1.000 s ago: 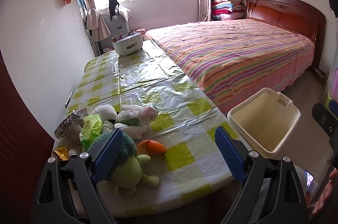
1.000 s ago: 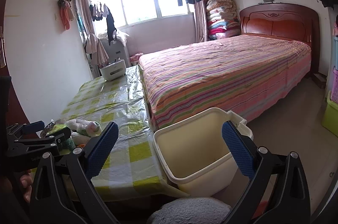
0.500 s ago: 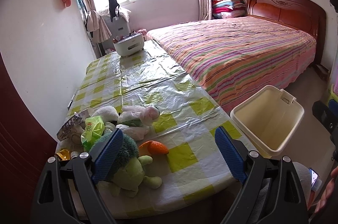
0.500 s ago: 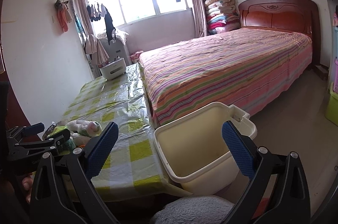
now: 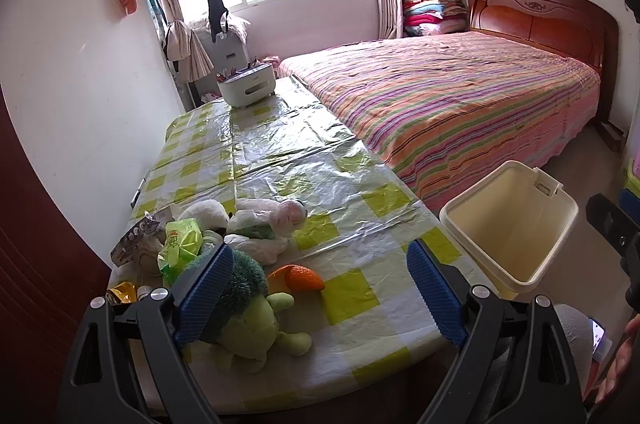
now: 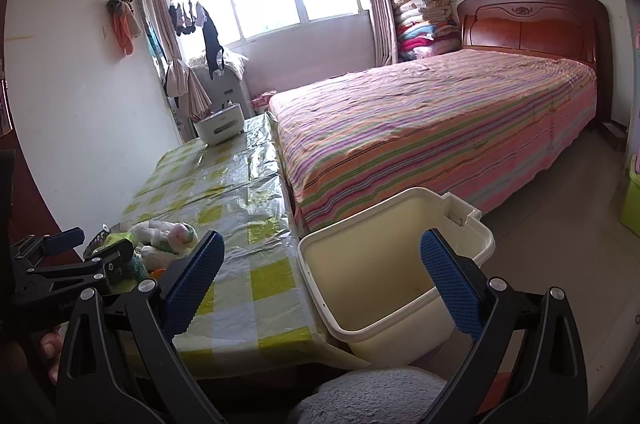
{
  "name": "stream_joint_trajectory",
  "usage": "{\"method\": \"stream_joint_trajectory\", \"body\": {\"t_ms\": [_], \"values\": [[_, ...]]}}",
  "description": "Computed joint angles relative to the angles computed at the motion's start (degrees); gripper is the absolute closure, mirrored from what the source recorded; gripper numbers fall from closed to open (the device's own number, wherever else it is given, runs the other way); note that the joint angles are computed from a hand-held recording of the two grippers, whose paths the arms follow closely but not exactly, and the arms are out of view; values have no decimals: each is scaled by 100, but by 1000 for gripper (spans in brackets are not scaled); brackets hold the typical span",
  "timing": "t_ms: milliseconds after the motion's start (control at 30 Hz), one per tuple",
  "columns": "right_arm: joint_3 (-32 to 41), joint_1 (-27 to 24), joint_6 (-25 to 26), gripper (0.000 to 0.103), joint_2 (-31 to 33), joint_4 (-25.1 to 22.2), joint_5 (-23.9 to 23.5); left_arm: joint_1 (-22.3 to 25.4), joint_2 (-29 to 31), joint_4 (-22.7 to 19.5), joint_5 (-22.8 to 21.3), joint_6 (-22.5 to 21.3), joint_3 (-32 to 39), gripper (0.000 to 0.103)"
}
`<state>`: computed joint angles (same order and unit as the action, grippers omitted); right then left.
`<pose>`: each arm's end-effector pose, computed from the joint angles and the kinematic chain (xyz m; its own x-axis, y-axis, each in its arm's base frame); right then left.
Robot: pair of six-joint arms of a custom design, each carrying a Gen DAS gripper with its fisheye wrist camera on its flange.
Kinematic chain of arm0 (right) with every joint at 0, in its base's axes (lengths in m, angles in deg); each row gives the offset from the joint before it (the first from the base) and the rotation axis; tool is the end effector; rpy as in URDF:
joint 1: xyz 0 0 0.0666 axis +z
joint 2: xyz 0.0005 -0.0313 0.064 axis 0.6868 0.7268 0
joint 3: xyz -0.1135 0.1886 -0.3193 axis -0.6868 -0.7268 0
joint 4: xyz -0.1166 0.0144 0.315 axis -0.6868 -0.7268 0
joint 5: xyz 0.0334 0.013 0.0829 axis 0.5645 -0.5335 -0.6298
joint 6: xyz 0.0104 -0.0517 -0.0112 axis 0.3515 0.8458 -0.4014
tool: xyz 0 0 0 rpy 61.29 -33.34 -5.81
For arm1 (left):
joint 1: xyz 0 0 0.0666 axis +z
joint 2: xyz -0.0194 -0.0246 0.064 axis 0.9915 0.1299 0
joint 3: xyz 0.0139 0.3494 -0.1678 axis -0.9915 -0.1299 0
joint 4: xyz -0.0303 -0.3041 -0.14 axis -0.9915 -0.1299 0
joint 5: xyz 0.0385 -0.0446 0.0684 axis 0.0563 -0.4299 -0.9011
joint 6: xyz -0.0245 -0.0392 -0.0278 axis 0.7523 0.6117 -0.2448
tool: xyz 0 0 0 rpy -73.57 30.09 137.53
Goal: Collect trash
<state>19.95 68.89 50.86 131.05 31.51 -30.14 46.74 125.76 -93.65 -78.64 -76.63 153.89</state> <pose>0.3149 0.1308 0.4245 -0.3748 0.2989 -0.8776 0.2157 0.9488 0.2310 0.4113 -0.2800 0.4566 -0.5383 0.3111 -0.7832 0.2588 0.9455 0.1978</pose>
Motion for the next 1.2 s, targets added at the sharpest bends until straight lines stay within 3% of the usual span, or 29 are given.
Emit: {"method": "stream_joint_trajectory", "body": {"t_ms": [1200], "values": [[158, 78, 114, 6, 264, -20, -279, 153, -46, -39, 18, 132, -135, 17]]}}
